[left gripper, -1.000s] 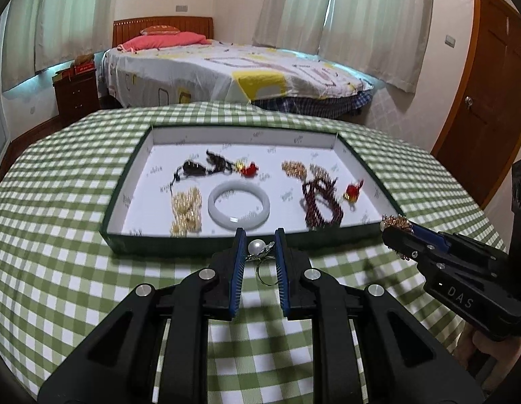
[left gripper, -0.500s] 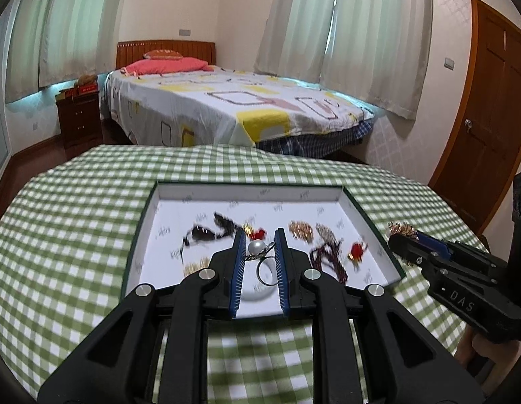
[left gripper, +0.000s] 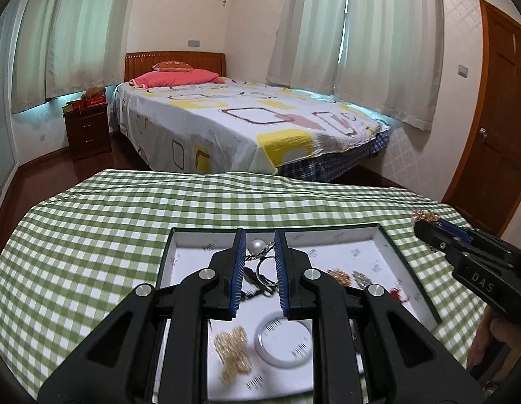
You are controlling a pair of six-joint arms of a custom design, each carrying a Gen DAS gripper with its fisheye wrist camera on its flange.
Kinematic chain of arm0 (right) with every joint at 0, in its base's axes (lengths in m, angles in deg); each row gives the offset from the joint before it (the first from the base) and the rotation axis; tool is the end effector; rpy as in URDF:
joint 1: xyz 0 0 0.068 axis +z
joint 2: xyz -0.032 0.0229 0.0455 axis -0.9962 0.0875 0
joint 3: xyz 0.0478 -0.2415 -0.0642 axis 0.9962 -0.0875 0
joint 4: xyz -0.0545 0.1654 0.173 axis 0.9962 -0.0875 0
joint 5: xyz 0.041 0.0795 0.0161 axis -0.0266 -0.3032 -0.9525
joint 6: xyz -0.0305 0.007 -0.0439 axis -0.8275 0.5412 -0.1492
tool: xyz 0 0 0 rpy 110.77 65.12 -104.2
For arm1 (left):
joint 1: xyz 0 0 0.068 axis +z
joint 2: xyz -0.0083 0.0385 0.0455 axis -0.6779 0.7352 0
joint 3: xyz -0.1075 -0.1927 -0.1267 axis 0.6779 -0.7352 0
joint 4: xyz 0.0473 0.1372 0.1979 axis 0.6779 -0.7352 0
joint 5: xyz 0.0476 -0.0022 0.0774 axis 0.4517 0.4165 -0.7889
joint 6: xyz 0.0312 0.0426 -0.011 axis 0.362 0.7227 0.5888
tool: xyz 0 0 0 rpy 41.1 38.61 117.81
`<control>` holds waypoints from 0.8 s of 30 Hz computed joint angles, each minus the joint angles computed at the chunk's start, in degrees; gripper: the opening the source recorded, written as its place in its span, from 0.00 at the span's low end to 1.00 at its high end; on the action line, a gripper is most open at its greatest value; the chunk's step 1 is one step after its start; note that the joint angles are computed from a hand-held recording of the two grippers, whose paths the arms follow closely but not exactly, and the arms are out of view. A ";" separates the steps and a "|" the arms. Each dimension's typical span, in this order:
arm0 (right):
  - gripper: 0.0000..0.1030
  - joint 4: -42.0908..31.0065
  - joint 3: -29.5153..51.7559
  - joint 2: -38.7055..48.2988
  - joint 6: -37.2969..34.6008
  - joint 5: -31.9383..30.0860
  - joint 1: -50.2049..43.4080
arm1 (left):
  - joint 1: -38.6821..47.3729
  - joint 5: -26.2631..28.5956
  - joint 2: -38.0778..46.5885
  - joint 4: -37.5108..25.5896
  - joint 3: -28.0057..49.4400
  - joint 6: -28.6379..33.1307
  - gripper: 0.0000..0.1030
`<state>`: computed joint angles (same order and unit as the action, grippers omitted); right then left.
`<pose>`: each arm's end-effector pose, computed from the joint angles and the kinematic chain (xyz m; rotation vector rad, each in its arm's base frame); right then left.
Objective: Organize jewelry
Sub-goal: 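Carry the pearl ring and pearl brooch over the tray with both tools, then open both tools to drop the ring and brooch into the tray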
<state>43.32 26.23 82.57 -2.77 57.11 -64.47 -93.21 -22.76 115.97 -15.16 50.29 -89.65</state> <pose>0.2358 0.0905 0.2464 -0.3217 2.0994 0.3319 0.2115 -0.2212 0.2534 -0.0895 2.1248 -0.0968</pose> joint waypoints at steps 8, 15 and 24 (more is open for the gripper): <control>0.22 4.05 4.01 11.43 -1.57 -0.29 -1.99 | 8.44 7.99 7.91 2.91 2.52 3.40 0.17; 0.22 1.65 9.54 19.86 -2.06 -1.89 -4.12 | 13.31 13.04 12.07 1.84 4.81 3.58 0.17; 0.22 -7.63 18.93 28.05 -2.17 -3.46 -5.07 | 17.11 18.26 17.10 -2.26 9.03 3.04 0.17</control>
